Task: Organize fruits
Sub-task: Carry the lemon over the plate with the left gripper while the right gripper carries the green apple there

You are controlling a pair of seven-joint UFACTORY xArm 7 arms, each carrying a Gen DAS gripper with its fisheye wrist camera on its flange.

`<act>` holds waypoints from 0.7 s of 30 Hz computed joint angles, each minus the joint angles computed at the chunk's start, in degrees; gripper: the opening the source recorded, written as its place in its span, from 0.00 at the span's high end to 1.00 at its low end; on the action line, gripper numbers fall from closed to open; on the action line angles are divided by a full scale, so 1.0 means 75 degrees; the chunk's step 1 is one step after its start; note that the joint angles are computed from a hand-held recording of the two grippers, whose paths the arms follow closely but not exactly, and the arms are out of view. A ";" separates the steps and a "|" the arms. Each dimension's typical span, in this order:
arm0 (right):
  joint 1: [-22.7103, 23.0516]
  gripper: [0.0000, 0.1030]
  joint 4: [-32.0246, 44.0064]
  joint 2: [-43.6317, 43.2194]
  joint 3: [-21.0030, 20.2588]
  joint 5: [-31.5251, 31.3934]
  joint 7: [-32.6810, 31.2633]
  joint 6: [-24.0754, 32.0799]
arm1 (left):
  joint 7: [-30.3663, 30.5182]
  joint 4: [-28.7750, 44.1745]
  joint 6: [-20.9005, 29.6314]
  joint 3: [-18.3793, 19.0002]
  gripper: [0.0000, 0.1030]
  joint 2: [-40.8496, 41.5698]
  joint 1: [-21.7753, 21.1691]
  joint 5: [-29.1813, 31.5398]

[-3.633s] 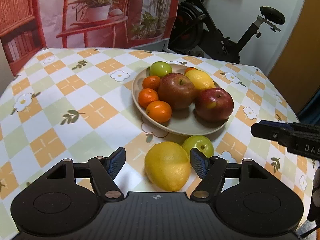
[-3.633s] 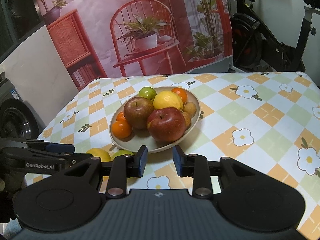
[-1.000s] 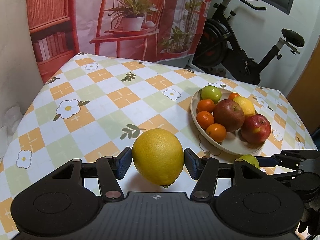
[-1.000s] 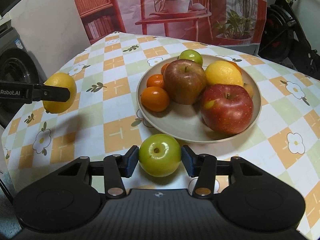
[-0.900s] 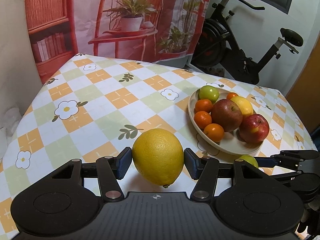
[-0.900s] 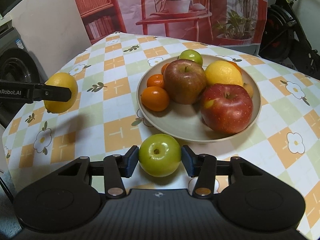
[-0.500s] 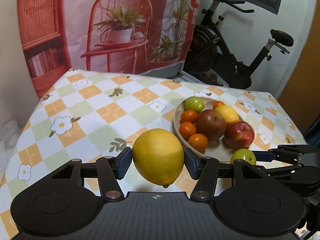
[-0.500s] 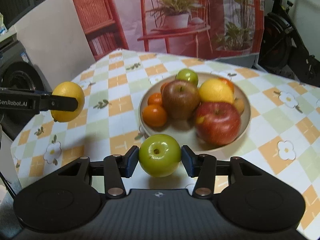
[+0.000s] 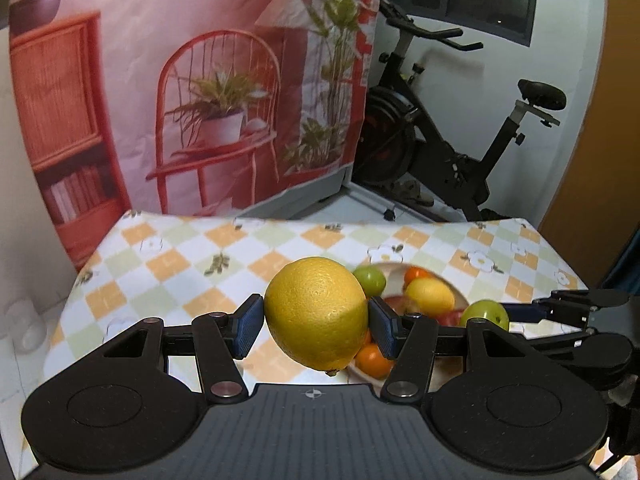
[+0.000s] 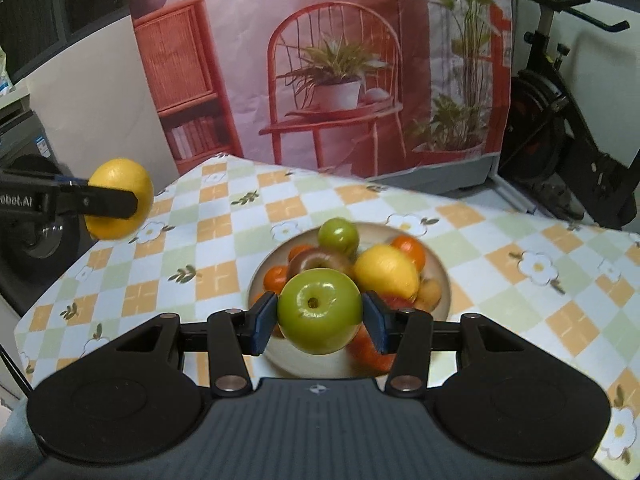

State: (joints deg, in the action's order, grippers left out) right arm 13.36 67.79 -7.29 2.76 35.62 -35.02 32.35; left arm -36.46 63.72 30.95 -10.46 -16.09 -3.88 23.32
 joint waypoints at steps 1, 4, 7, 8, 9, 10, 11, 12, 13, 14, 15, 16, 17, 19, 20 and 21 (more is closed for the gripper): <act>-0.0003 0.52 0.0061 0.0056 -0.0001 -0.0008 -0.0006 -0.0014 | 0.0046 0.0090 -0.0037 0.0021 0.42 0.0095 0.0004 -0.0003; -0.0013 0.52 0.0125 0.0172 0.0024 -0.0006 -0.0036 0.0000 | 0.0181 0.0289 -0.0136 0.0106 0.42 0.0370 -0.0018 -0.0036; -0.0005 0.52 0.0102 0.0276 0.0097 -0.0052 -0.0046 0.0055 | 0.0378 0.0328 -0.0241 0.0227 0.42 0.0554 -0.0100 -0.0197; 0.0004 0.52 0.0093 0.0320 0.0130 -0.0085 -0.0036 0.0080 | 0.0440 0.0310 -0.0279 0.0263 0.42 0.0594 -0.0124 -0.0253; 0.0011 0.52 0.0080 0.0362 0.0158 -0.0105 -0.0039 0.0090 | 0.0488 0.0286 -0.0302 0.0289 0.42 0.0609 -0.0141 -0.0294; 0.0019 0.52 0.0101 0.0426 0.0182 -0.0101 -0.0027 0.0135 | 0.0543 0.0274 -0.0325 0.0319 0.42 0.0643 -0.0155 -0.0345; 0.0019 0.52 0.0112 0.0474 0.0198 -0.0067 -0.0019 0.0182 | 0.0599 0.0269 -0.0341 0.0351 0.42 0.0670 -0.0167 -0.0406; 0.0010 0.52 0.0139 0.0531 0.0216 -0.0079 0.0002 0.0212 | 0.0661 0.0249 -0.0369 0.0390 0.42 0.0688 -0.0177 -0.0482; 0.0003 0.52 0.0165 0.0591 0.0246 -0.0150 0.0050 0.0214 | 0.0714 0.0218 -0.0410 0.0424 0.42 0.0701 -0.0182 -0.0553; -0.0008 0.52 0.0196 0.0650 0.0270 -0.0230 0.0094 0.0216 | 0.0773 0.0204 -0.0447 0.0458 0.42 0.0722 -0.0180 -0.0617; -0.0022 0.52 0.0239 0.0720 0.0292 -0.0316 0.0163 0.0227 | 0.0803 0.0172 -0.0490 0.0476 0.42 0.0733 -0.0173 -0.0656; -0.0038 0.52 0.0276 0.0765 0.0300 -0.0256 0.0131 0.0275 | 0.0864 0.0174 -0.0514 0.0502 0.42 0.0758 -0.0169 -0.0708; -0.0052 0.52 0.0341 0.0833 0.0319 -0.0287 0.0189 0.0339 | 0.0905 0.0178 -0.0531 0.0516 0.42 0.0783 -0.0165 -0.0749; -0.0064 0.52 0.0403 0.0928 0.0379 -0.0510 0.0304 0.0373 | 0.0983 0.0149 -0.0568 0.0545 0.42 0.0804 -0.0160 -0.0835; -0.0063 0.52 0.0417 0.0969 0.0408 -0.0647 0.0369 0.0380 | 0.1017 0.0123 -0.0588 0.0559 0.42 0.0802 -0.0157 -0.0877; -0.0064 0.52 0.0439 0.1014 0.0431 -0.0791 0.0459 0.0409 | 0.1046 0.0138 -0.0591 0.0565 0.42 0.0825 -0.0152 -0.0908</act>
